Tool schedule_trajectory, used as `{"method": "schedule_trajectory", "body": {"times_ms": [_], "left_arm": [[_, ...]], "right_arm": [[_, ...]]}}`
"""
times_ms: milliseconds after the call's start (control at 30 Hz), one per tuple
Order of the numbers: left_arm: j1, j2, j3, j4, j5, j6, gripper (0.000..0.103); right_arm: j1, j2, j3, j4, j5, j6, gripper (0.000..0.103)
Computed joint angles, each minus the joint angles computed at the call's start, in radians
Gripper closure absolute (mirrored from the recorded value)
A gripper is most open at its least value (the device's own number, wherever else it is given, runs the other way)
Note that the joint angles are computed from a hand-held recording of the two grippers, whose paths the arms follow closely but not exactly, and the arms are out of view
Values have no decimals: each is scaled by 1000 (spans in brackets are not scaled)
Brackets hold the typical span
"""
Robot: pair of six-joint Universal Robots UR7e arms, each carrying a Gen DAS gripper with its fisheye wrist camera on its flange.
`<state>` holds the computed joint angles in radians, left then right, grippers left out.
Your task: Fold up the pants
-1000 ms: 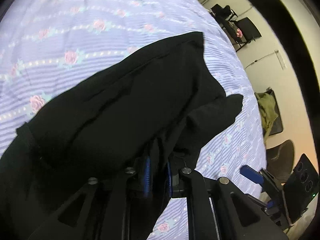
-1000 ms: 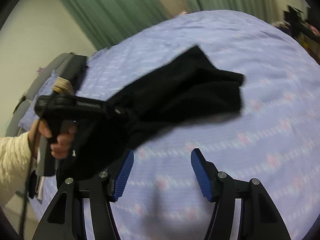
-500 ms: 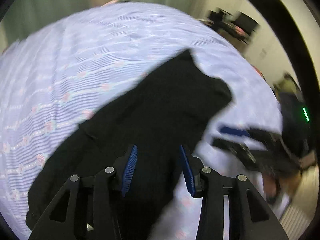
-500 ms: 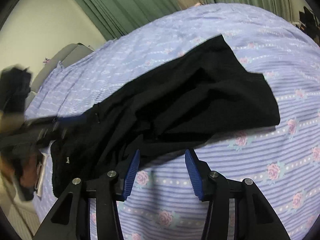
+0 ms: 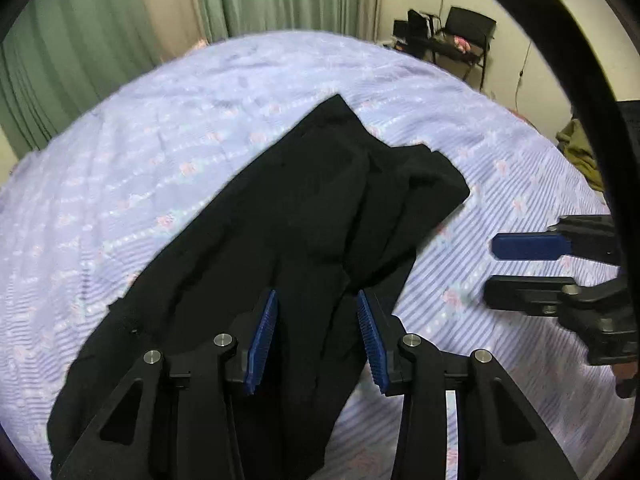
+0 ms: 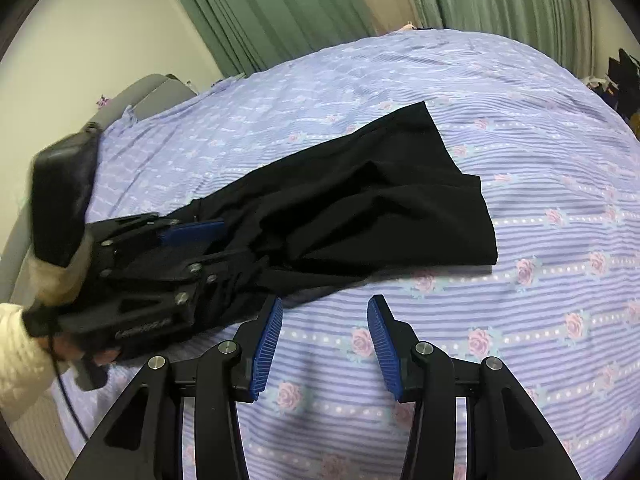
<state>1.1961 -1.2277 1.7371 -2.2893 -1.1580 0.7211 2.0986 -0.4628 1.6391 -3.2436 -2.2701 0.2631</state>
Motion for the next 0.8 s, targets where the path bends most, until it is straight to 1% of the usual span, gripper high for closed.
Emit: {"method": "schedule_trajectory", "body": {"times_ms": [33, 67, 100, 200, 233, 300, 400, 500, 600, 667, 700, 733, 800], "left_arm": [[4, 16, -17, 34, 17, -2, 74], [9, 22, -33, 75, 17, -13, 94], [16, 30, -63, 119, 9, -38, 97], [51, 48, -190, 256, -114, -163, 97], [62, 56, -231, 286, -144, -197, 97], [82, 69, -289, 321, -182, -229, 97], [114, 106, -383, 415, -242, -277, 97], [120, 107, -399, 428, -246, -261, 97], [123, 106, -405, 447, -272, -272, 97], [122, 106, -411, 449, -273, -244, 97], [118, 106, -410, 453, -273, -237, 97], [118, 102, -410, 464, -278, -226, 97], [118, 90, -408, 480, -284, -195, 97]], "right_arm": [[-1, 1, 0, -8, 6, -4, 57], [-2, 5, -5, -8, 8, -6, 56], [-3, 7, -11, -4, 10, -7, 56], [-6, 17, -23, -22, 34, -36, 57], [-8, 20, -28, -34, 50, -52, 57], [-14, 28, -46, -51, 85, -83, 57], [-24, 45, -89, -55, 120, -120, 57], [-42, 69, -148, -47, 191, -171, 57], [-59, 87, -207, 54, 250, -196, 57], [-53, 97, -227, 65, 242, -238, 57], [-49, 100, -236, 65, 241, -274, 57], [-50, 98, -242, 76, 253, -295, 57], [-61, 89, -256, 129, 306, -320, 57]]}}
